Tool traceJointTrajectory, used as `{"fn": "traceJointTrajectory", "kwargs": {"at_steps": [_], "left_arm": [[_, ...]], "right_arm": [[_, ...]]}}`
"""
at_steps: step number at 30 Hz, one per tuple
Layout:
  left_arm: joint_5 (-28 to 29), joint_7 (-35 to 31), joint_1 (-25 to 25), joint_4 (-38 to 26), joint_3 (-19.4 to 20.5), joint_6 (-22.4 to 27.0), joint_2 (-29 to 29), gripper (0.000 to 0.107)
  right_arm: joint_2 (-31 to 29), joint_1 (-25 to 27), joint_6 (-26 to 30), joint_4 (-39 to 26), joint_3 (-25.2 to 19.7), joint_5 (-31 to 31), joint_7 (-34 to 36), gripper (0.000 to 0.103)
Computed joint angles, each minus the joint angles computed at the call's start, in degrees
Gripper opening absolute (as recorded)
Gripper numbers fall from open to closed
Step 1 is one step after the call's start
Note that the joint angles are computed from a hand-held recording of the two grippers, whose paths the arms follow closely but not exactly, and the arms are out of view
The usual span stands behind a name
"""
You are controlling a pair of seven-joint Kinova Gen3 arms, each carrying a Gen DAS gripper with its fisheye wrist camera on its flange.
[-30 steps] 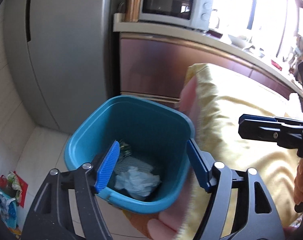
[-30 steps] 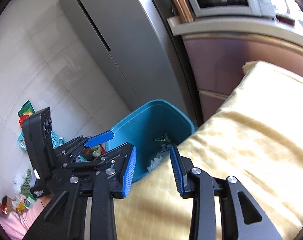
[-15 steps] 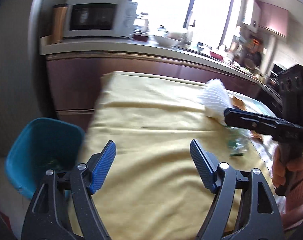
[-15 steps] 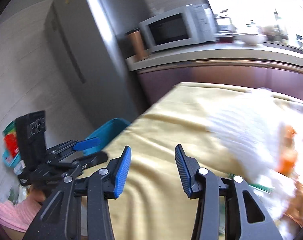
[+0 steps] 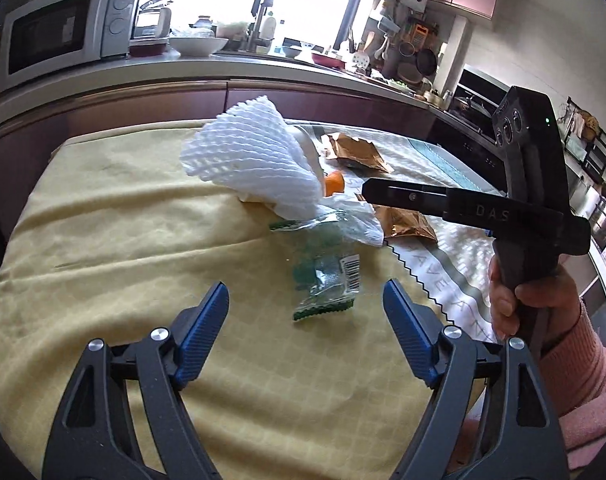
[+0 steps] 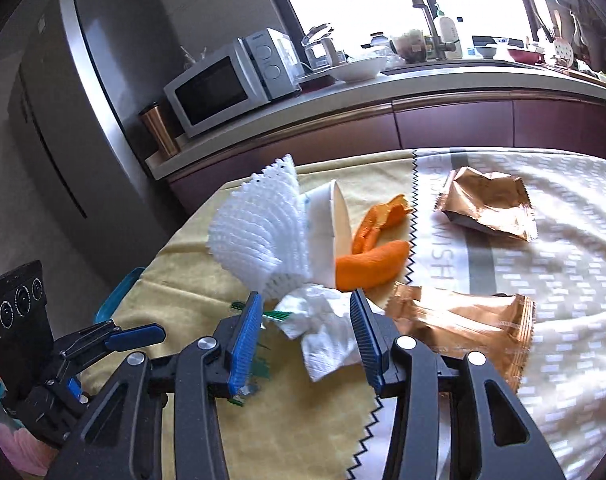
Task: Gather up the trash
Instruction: 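Grasp the green-printed plastic bag with the left tool while the right tool grasps a white tissue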
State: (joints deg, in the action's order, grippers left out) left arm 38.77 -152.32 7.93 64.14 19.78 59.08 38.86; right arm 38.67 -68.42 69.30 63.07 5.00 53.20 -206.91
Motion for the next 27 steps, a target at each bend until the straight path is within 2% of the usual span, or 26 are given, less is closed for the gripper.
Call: {"fn": "traceJointTrajectory", "kwargs": {"at_steps": [6,12,13,15,20,21,27], "left_arm": [[-5.0,5.3,5.1,-3.6,-2.1,0.8,1.6,0.075],[-8.5,10.7,7.3,-7.1,-2.7,2.7,3.4,0.053],[-8.7,10.9,7.2,-7.2,-2.6,2.6,3.5,0.045],[-8.8,11.6,6.8,-8.1,-2.3,3.5,4.0,0.045],[-8.4,11.4,5.7,-6.5,-1.9,2.3,3.2,0.044],[-8.2,11.2,5.3,-6.2,-1.8,2.2,3.1,0.044],[-6.7,9.1,3.1,-4.0,-1.3,0.8,1.6,0.044]], "right_arm": [[-1.3,0.1,-1.1,4.2,-0.7,-0.1,-3.7,0.043],[-1.0,1.5,-2.4,4.3,-1.6,-0.9,-2.7,0.044],[-1.0,1.8,-2.6,4.3,-1.7,-1.2,-2.5,0.044],[-1.1,2.3,-3.4,4.3,-1.7,-1.8,-2.0,0.044],[-0.9,2.6,-3.8,3.6,-1.6,-3.4,-0.5,0.043],[-0.8,2.8,-3.8,3.2,-1.6,-3.7,-0.3,0.041],[-0.9,2.7,-5.1,3.6,-1.2,-4.2,0.0,0.012]]}}
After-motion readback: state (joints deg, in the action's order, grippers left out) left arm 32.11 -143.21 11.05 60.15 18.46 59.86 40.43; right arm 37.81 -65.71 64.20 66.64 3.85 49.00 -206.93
